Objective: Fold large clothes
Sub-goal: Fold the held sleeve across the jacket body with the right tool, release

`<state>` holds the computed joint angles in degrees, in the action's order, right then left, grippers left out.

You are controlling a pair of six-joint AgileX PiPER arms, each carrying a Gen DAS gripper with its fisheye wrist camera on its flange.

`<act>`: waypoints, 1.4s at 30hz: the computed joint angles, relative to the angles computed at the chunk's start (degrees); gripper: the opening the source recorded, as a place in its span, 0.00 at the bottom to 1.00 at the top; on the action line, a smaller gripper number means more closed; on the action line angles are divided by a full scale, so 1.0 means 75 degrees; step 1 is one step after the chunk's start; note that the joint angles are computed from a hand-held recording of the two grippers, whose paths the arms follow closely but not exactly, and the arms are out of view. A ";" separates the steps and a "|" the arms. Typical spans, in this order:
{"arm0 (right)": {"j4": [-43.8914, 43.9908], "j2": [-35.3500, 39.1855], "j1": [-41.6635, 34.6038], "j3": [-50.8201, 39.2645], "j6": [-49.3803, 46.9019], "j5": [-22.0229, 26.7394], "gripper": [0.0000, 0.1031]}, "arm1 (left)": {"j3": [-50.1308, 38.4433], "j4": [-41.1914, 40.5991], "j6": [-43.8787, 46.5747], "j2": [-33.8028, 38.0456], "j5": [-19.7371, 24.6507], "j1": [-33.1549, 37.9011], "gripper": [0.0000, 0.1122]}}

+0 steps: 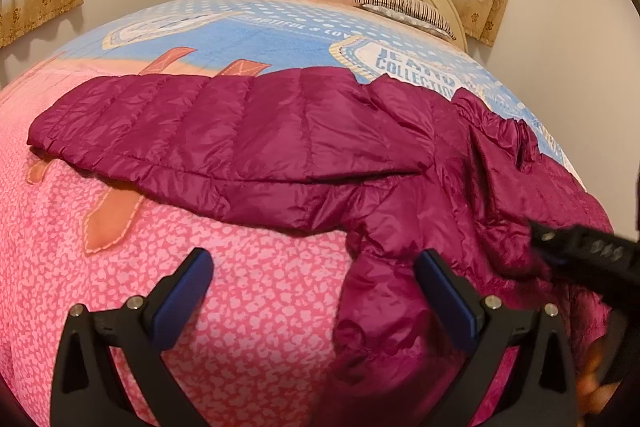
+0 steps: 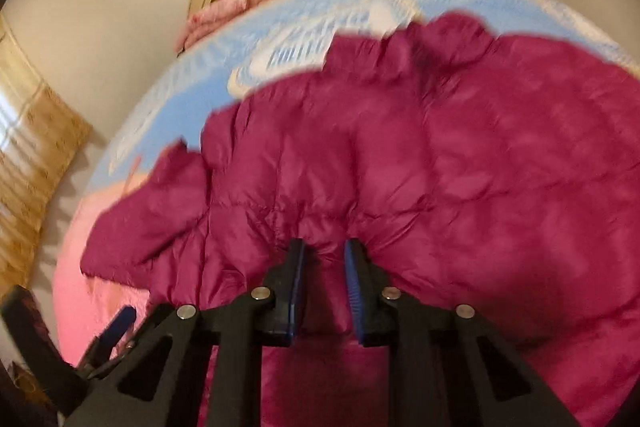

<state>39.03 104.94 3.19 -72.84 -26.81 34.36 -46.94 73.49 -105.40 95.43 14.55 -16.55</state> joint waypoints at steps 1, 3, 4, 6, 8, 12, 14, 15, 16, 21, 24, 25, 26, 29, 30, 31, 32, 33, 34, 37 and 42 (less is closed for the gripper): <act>0.0153 0.0088 0.0163 -0.0015 -0.0121 -0.0036 0.20 | 0.0018 0.0038 -0.0042 -0.0006 0.0000 -0.0005 0.92; 0.0153 0.0264 0.0413 -0.0155 -0.0074 -0.0041 0.20 | -0.0018 -0.0092 0.0099 0.0021 0.0035 -0.0023 0.92; 0.0052 0.0345 0.0533 -0.0231 0.0080 -0.0091 0.20 | -0.0017 -0.0139 0.0152 0.0019 0.0038 -0.0020 0.92; -0.0264 0.0443 0.0667 -0.0303 0.0421 -0.0245 0.20 | -0.0047 -0.0281 0.0309 0.0041 0.0042 -0.0018 0.92; -0.0298 0.0491 0.0534 -0.0499 0.0424 0.0069 0.20 | -0.0058 -0.0306 0.0337 0.0041 0.0047 -0.0023 0.92; 0.0171 -0.0367 0.0100 -0.0099 -0.0202 0.0002 0.20 | -0.0029 -0.0097 0.0118 0.0035 -0.0004 -0.0004 0.92; -0.0781 -0.0976 -0.0231 0.0105 0.0192 -0.0524 0.20 | 0.0056 0.0110 -0.0085 -0.0029 -0.0029 0.0000 0.92; -0.1139 -0.1066 -0.0386 0.0088 0.0452 -0.0616 0.20 | 0.0049 0.0107 -0.0072 -0.0027 -0.0057 0.0005 0.92; -0.1511 -0.1095 -0.0653 -0.0015 0.0690 -0.0612 0.20 | 0.0098 0.0088 -0.0029 -0.0088 -0.0084 0.0021 0.92; -0.3241 -0.0635 -0.1782 -0.0405 0.1721 -0.0702 0.20 | -0.0501 -0.0628 0.1303 -0.0240 0.1200 -0.0828 0.92; -0.3115 -0.0223 -0.2309 -0.0388 0.1799 -0.0803 0.20 | -0.1427 -0.1104 0.2142 0.0085 0.1984 -0.1283 0.92; -0.2971 -0.0059 -0.2412 -0.0397 0.1713 -0.0798 0.20 | -0.1626 -0.1154 0.2238 0.0185 0.2096 -0.1319 0.92; -0.2716 0.0094 -0.2494 -0.0357 0.1465 -0.0840 0.20 | -0.1980 -0.1282 0.2425 0.0407 0.2286 -0.1394 0.92; -0.2266 0.0190 -0.2478 0.0040 0.0757 -0.1477 0.21 | -0.3022 -0.2100 0.3383 0.1262 0.2895 -0.1430 0.92; -0.2296 0.0049 -0.2437 0.0252 0.0779 -0.1604 0.21 | -0.3373 -0.2406 0.3698 0.1631 0.3172 -0.1429 0.92; -0.2433 0.0051 -0.2352 0.0310 0.0919 -0.1724 0.23 | -0.3523 -0.2565 0.3880 0.1811 0.3283 -0.1409 0.92; -0.2371 0.0099 -0.2336 0.0255 0.0810 -0.1722 0.28 | -0.3701 -0.2785 0.4167 0.2068 0.3380 -0.1378 0.92; -0.2095 -0.0029 -0.2315 0.0445 0.0506 -0.1776 0.32 | -0.3743 -0.2967 0.4392 0.2166 0.3363 -0.1324 0.92; -0.1790 -0.0030 -0.2311 0.0470 0.0160 -0.1791 0.39 | -0.3698 -0.3039 0.4453 0.2120 0.3303 -0.1284 0.92; -0.1480 -0.0229 -0.2233 0.0729 -0.0322 -0.1871 0.53 | -0.2683 -0.2225 0.3335 0.1180 0.2794 -0.1128 0.92; -0.2545 -0.0308 -0.1928 0.0925 0.0538 -0.2191 0.60 | -0.0915 -0.1210 0.1431 -0.0545 0.2075 0.0368 0.92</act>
<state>19.94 102.64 -11.27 -65.90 -22.77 17.92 -53.80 64.42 -94.67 91.34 30.12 -13.80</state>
